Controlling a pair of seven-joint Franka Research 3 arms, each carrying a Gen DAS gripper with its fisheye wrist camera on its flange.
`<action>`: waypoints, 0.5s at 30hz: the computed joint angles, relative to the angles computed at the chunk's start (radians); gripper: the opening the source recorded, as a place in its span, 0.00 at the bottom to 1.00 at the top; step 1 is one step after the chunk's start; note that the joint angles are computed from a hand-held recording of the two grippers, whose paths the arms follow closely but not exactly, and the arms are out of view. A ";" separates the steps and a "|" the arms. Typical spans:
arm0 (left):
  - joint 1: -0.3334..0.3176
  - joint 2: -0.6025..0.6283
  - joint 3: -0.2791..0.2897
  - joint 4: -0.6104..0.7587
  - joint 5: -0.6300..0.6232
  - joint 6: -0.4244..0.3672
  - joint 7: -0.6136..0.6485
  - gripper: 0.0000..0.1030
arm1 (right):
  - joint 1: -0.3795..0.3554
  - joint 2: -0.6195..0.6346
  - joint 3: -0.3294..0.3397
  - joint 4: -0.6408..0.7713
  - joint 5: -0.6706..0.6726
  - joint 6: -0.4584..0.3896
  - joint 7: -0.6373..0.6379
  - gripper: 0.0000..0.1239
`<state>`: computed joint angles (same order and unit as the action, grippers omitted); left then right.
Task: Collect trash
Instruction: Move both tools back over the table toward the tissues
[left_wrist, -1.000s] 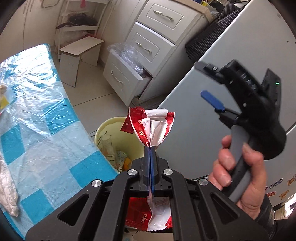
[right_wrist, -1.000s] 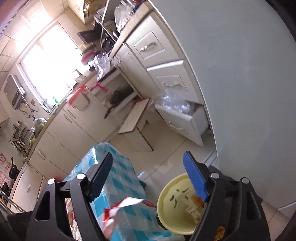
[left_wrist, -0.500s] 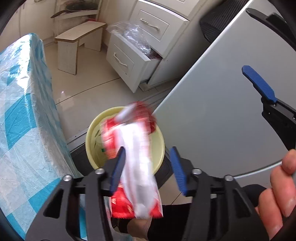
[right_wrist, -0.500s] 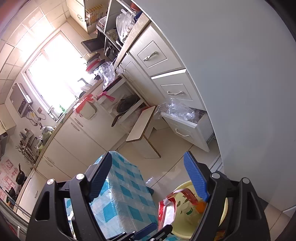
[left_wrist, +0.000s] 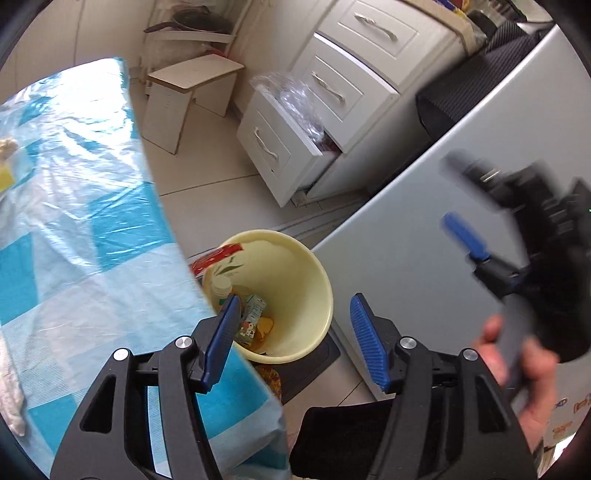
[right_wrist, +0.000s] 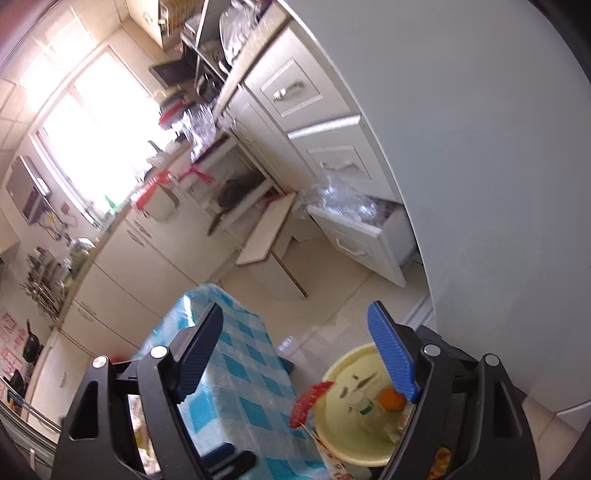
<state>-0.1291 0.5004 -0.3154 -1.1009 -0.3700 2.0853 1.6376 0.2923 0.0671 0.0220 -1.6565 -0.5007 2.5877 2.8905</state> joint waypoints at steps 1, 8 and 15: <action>0.009 -0.014 0.000 -0.018 -0.009 0.009 0.001 0.57 | -0.009 0.034 0.014 0.033 0.131 -0.046 -0.132 0.64; 0.058 -0.105 0.013 -0.124 -0.061 0.026 0.040 0.57 | -0.017 0.046 0.009 -0.036 0.468 0.065 -0.291 0.64; 0.089 -0.253 0.057 -0.297 -0.072 0.087 0.074 0.58 | -0.019 0.091 0.041 0.009 0.680 0.102 -0.511 0.64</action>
